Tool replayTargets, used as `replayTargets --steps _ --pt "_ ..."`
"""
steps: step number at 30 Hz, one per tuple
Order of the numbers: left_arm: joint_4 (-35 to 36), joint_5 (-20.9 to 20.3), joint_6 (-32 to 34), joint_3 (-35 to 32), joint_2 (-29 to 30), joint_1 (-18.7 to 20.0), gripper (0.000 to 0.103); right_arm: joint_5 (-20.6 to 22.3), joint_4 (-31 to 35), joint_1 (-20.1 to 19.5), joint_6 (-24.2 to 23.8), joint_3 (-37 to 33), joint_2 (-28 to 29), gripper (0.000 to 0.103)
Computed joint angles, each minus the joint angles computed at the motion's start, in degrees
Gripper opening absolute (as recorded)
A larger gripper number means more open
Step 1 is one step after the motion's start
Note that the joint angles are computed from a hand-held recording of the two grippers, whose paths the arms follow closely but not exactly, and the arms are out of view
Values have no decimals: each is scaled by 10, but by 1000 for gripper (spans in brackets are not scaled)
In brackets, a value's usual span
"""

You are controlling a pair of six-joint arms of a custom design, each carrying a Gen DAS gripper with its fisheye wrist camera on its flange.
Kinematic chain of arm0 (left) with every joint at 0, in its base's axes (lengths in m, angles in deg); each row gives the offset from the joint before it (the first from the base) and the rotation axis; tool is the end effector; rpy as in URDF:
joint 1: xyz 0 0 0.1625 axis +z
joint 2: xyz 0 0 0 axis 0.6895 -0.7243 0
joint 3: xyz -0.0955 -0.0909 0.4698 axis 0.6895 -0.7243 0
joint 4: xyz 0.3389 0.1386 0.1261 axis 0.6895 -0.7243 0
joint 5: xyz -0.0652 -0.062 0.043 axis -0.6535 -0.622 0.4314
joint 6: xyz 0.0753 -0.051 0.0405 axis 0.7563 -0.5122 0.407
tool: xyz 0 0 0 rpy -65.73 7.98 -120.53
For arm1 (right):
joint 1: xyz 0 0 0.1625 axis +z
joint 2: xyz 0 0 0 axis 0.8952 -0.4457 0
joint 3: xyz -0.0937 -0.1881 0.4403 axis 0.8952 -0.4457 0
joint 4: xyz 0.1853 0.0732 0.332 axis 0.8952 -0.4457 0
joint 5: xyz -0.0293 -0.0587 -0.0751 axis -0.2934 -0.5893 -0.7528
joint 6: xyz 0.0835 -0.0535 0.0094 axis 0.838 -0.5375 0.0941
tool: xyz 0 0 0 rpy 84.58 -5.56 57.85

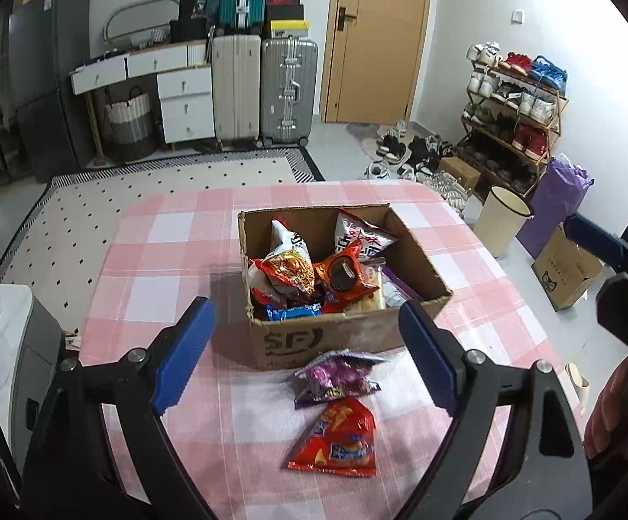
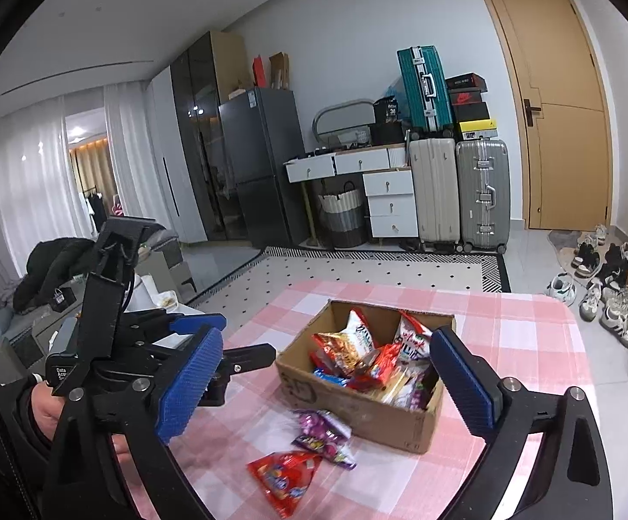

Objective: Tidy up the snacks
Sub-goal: 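Withdraw both open grippers from the box toward the remaining snacks, then grasp the red chip bag with the left gripper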

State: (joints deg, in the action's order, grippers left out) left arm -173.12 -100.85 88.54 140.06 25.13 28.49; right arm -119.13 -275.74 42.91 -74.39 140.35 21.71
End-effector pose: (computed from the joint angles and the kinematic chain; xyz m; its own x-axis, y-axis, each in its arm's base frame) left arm -0.0985 -0.8266 0.4723 -0.6342 0.5838 -0.5069 0.7669 0.5584 -0.3162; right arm 0.2996 -0.6705 0.2743 -0.8160 -0.1508 0.5580 -0.5688 0.3813 -0.7288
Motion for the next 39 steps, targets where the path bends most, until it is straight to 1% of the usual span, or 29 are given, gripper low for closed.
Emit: replayTargets --steps 5,7,11,15,17,18,20,24,29,34,39 --pt "-36 -9 -3 58 -41 2 93 -3 -54 8 13 57 -9 101" --pt "-47 -16 -6 82 -59 5 97 -6 -75 11 19 77 -12 102" --pt "-75 -15 -2 132 -90 6 99 -1 -90 10 29 107 -18 102" --pt "-95 -15 -2 173 -115 9 101 -10 -111 11 28 134 -17 102" --pt "-121 -16 9 199 -127 10 101 7 -130 9 26 153 -20 102" --pt "-147 -12 22 218 -134 10 102 21 -134 7 26 163 -22 102" --pt "-186 -9 45 236 -134 9 102 31 -142 7 22 175 -21 102" --pt "-182 -20 35 256 -148 15 102 34 -161 9 17 194 -19 102" --pt "-181 -17 25 275 -154 23 102 19 -183 7 24 209 -13 102" --pt "-175 -12 20 282 -147 34 102 12 -186 -2 34 219 -9 102" --pt "-160 -4 19 280 -128 42 102 20 -182 -18 45 224 -2 102"
